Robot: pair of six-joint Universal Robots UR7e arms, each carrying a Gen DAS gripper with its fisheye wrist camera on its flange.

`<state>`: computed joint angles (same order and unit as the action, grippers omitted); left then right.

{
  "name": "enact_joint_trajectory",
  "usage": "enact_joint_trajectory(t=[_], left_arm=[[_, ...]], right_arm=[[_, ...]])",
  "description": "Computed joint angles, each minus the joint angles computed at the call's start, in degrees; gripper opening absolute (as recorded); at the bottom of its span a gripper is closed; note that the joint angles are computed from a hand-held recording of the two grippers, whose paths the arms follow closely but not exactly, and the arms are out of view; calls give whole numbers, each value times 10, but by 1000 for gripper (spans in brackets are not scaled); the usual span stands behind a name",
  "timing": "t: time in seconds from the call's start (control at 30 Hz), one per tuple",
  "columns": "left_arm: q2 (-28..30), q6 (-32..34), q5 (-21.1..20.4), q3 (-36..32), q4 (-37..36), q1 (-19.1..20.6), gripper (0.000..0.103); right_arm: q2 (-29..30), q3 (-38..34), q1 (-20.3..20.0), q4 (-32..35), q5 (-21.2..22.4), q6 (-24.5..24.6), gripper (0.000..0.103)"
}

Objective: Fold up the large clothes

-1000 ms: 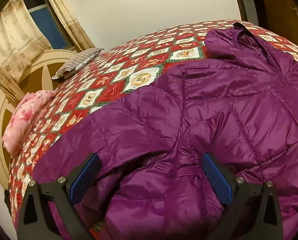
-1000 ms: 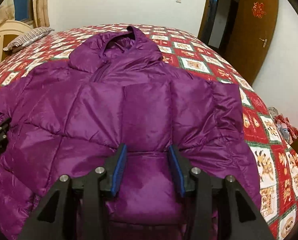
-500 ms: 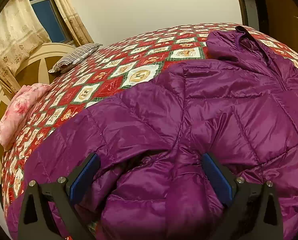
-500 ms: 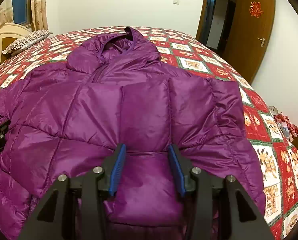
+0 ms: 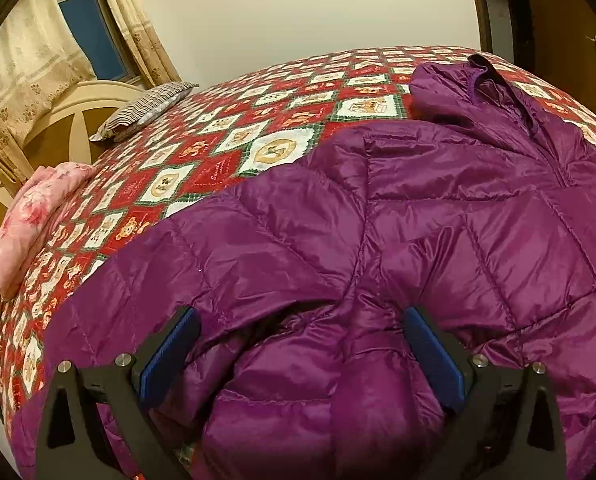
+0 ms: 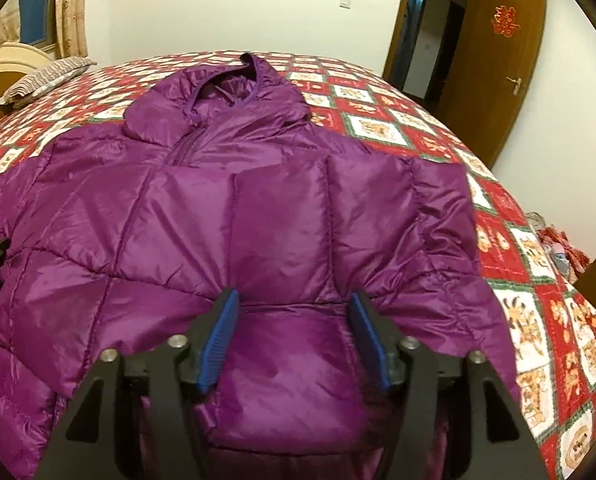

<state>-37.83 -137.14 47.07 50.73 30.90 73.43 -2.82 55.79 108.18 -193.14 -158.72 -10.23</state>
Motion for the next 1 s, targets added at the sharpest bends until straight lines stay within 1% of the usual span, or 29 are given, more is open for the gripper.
enact_joint_trajectory(t=[0.03,0.07,0.13,0.2,0.33,0.43,0.5,0.57,0.63,0.73,0.77,0.8,0.83,0.9,0.97,1.0], left_arm=[[0,6,0,-4,6,-1,102],[-4,14,-1,-3,7,-3,102],[-23,19,5,9,-1,-6,102],[-42,9,21,10,13,-7,102],[-95,22,27,39,7,-4,102],[-142,32,31,62,-4,13,102],[-176,47,25,77,-21,33,102],[-192,55,15,73,-27,53,102],[-211,67,1,70,-43,81,102],[-217,58,-26,35,-39,124,102],[-210,40,-32,11,-20,137,102],[-195,6,-38,-29,18,152,102],[-183,-15,-39,-54,42,160,102],[-150,-69,-31,-121,121,176,102],[-131,-96,-9,-151,163,184,101],[-120,-107,2,-164,183,186,89]], right_arm=[[-7,11,2,5,0,10,80],[-21,35,4,-4,14,19,85],[-34,61,11,-22,20,35,85],[-42,79,19,-32,23,37,86],[-57,120,40,-41,26,43,88],[-65,145,55,-41,40,50,90],[-64,156,67,-58,47,33,93],[-59,159,76,-73,48,15,93],[-57,165,84,-88,54,2,93],[-52,164,92,-100,59,-16,93],[-49,161,94,-101,61,-23,93],[-46,157,97,-104,62,-29,93],[-41,151,99,-107,62,-36,93],[-34,141,101,-106,66,-45,93],[-30,136,103,-100,69,-46,93],[-29,137,105,-101,69,-49,93]])
